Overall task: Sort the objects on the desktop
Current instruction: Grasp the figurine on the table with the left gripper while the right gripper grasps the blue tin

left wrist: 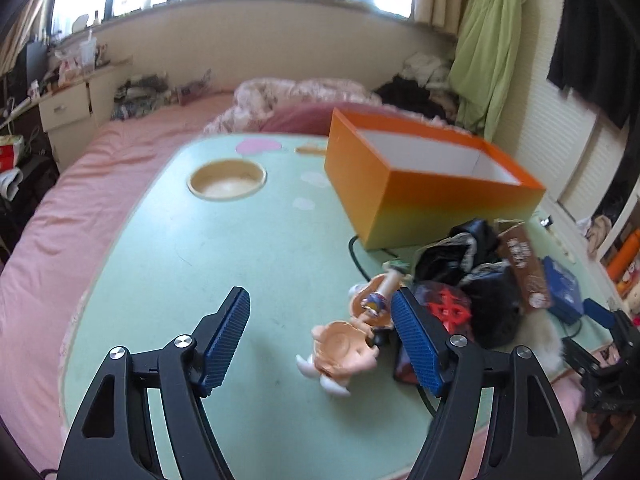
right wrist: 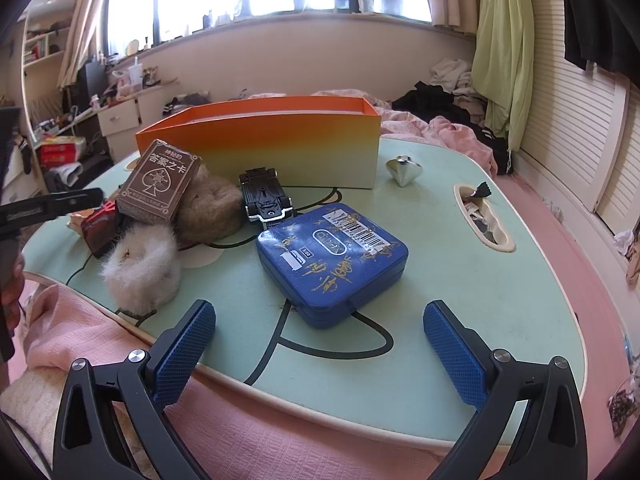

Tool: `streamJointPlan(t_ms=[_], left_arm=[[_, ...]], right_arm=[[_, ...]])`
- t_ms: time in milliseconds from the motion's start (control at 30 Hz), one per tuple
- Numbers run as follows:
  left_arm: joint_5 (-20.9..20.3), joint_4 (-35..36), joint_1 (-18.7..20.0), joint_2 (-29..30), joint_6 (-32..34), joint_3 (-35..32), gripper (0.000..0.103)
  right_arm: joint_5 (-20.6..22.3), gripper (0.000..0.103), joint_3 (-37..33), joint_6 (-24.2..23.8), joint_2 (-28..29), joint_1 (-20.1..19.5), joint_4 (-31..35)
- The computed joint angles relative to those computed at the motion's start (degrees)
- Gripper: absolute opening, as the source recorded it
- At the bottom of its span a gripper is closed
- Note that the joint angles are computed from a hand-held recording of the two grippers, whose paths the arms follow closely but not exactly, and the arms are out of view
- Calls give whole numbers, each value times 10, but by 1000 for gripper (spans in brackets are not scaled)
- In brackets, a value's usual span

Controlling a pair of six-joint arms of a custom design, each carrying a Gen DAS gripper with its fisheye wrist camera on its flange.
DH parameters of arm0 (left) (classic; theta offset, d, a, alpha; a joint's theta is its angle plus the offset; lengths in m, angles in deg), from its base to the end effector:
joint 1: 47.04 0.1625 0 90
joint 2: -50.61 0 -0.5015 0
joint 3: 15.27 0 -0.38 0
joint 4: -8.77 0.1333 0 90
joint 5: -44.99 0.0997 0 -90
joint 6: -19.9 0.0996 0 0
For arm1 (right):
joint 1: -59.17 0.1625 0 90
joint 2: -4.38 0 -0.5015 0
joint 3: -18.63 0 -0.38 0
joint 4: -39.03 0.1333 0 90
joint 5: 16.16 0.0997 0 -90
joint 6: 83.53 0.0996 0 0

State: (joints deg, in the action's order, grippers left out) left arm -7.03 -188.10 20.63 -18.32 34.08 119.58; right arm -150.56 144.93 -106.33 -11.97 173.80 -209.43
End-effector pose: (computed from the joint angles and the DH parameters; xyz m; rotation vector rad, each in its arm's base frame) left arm 0.0044 -0.5014 0.2896 0.4540 2.3505 -0.9424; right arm 0.2541 -0.4016 -0.0260 0.5142 -2.1758 1.0050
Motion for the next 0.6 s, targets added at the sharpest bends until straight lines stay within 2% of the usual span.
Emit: streamJointPlan(t_ms=[67,167,233,267,300,367,500,600], left_arm=[[-5,-3,2,5,4,-2,69],[34,-58,-14,32,54,15,66],[20,-87,-16,37,72,27,52],[10,-85,-15,34,71,31,32],[11,-92,-18,34,76,37,22],[7,-102,-21,33,85,45,22],[-39,-90,-9,0,66,65,22],[-42,-82,-9,-22,61,74,21]], right_arm=[[0,103,0,-1,0,0,-1],[-3,103,-1,3,1,4,2],[-3,103,-1,2,2,4,0],[-3,103,-1,2,1,4,1],[-2,103,-1,2,2,4,0],[-1,103,0,2,1,3,0],[24,103,10,7,-4,3,-5],[35,103,17,-1,-9,-2,-47]])
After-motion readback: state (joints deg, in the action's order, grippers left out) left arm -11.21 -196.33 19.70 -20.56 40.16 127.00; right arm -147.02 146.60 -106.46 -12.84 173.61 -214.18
